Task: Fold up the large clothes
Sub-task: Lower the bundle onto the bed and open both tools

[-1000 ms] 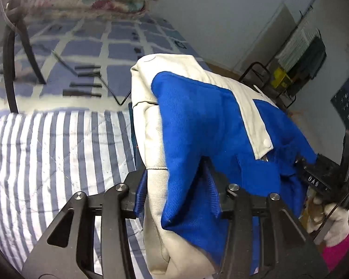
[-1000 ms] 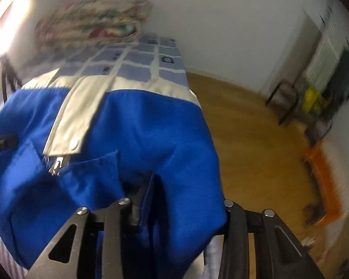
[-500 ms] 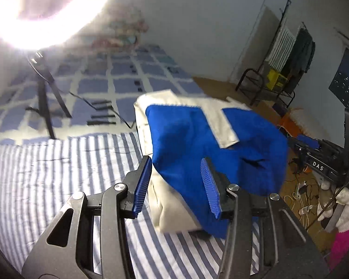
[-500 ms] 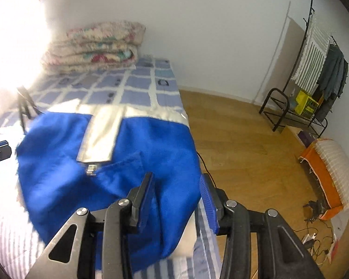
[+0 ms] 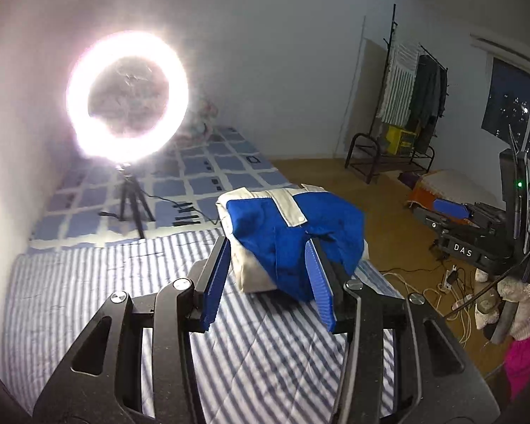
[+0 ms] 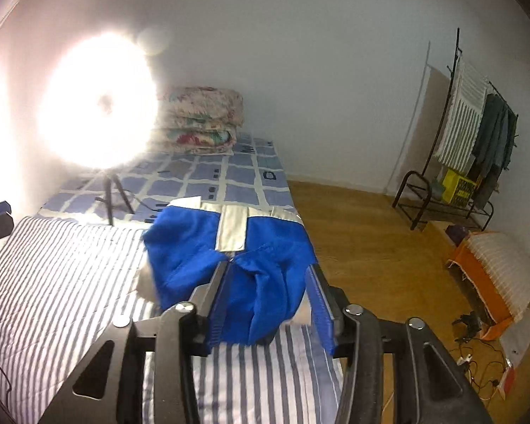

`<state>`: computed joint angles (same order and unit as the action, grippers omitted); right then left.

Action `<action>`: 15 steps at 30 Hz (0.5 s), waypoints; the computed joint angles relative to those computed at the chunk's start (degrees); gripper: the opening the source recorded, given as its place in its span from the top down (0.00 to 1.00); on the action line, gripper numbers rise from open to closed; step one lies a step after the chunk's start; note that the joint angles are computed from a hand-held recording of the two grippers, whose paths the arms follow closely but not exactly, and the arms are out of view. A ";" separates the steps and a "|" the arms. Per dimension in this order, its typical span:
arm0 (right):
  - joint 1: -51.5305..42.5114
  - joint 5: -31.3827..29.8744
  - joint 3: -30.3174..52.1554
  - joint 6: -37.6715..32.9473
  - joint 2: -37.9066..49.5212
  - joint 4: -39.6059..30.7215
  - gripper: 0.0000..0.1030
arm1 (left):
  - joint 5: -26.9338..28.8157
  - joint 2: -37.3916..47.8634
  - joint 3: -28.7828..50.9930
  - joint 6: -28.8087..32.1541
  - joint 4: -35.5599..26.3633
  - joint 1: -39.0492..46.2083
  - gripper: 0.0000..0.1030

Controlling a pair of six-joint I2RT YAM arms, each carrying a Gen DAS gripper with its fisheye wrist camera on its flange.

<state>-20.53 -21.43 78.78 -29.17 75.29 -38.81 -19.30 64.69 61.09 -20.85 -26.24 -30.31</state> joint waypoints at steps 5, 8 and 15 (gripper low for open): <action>-6.58 -7.77 -4.07 -3.25 -11.54 -8.49 0.51 | -13.65 -10.16 -1.49 -5.93 -11.79 -14.43 0.56; -12.78 -13.82 -6.22 -7.13 -17.73 -14.23 0.50 | -21.50 -14.34 -2.06 -13.75 -19.25 -24.66 0.56; -31.76 -28.39 -10.48 -23.08 -25.88 -30.24 0.48 | -38.36 -13.63 -1.39 -42.16 -41.07 -48.98 0.56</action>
